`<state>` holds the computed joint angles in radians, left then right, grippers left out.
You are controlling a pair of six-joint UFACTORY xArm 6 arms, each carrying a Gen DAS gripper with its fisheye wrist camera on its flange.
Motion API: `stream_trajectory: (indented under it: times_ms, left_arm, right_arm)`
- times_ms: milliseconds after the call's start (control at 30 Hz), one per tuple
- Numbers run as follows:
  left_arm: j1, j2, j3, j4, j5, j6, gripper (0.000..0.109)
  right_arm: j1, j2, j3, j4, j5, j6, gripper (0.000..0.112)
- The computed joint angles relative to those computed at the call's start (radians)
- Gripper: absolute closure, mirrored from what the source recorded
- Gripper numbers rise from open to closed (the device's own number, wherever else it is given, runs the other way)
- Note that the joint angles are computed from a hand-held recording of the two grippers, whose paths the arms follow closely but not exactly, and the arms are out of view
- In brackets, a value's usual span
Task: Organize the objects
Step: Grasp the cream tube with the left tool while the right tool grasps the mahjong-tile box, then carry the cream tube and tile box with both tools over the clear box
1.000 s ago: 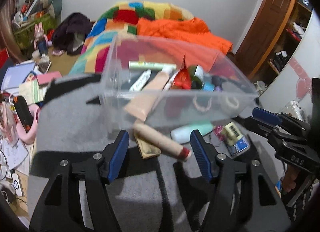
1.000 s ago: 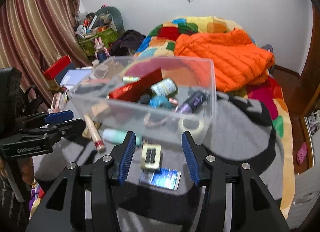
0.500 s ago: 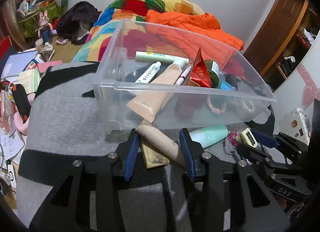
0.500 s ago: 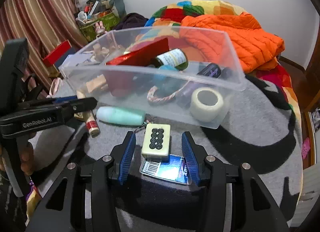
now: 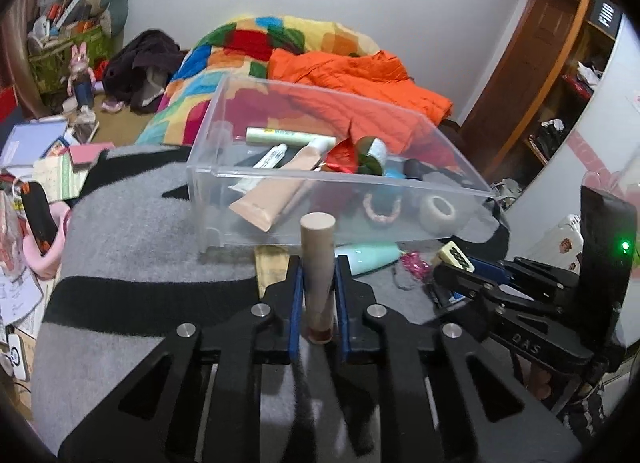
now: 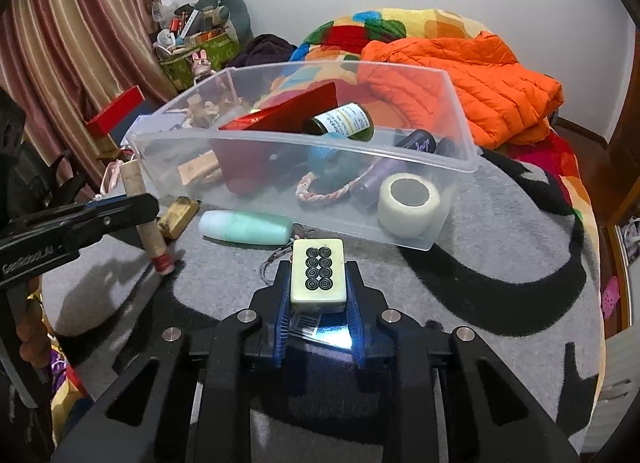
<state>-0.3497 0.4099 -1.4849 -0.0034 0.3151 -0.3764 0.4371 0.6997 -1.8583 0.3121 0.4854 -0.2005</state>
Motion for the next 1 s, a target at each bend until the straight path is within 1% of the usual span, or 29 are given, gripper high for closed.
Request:
stream_trajectory:
  times_ms: [133,233,400,533,667,800,933,1000]
  left_arm:
    - [-0.012,-0.023,0.019,0.015,-0.016,-0.001,0.094]
    - [-0.016,-0.034,0.019,0.061,-0.02,-0.034,0.094]
    - [-0.01,-0.05,0.013,0.097,-0.035,-0.068,0.094]
    - [-0.001,-0.052,-0.01,0.152,-0.04,-0.11,0.094]
    - [0.012,-0.051,-0.04,0.228,-0.05,-0.164,0.094]
    - [0.031,-0.026,-0.101,0.305,-0.043,-0.224,0.094]
    - [0.049,0.013,-0.183,0.422,-0.005,-0.308,0.094]
    - [0.053,0.043,-0.231,0.453,0.022,-0.325,0.094]
  right_arm:
    - [0.001,-0.026,0.026,0.027,-0.024,-0.012,0.09]
    - [0.0,-0.042,0.038,0.039,-0.042,-0.017,0.09]
    - [-0.001,-0.06,0.042,0.048,-0.075,-0.016,0.09]
    - [-0.004,-0.062,0.029,0.034,-0.096,-0.003,0.09]
    - [-0.011,-0.043,-0.017,0.014,-0.101,0.019,0.09]
    - [-0.019,0.006,-0.107,-0.034,-0.087,0.071,0.09]
    - [-0.026,0.068,-0.214,-0.072,-0.052,0.115,0.09]
    - [-0.03,0.11,-0.286,-0.087,-0.021,0.135,0.09]
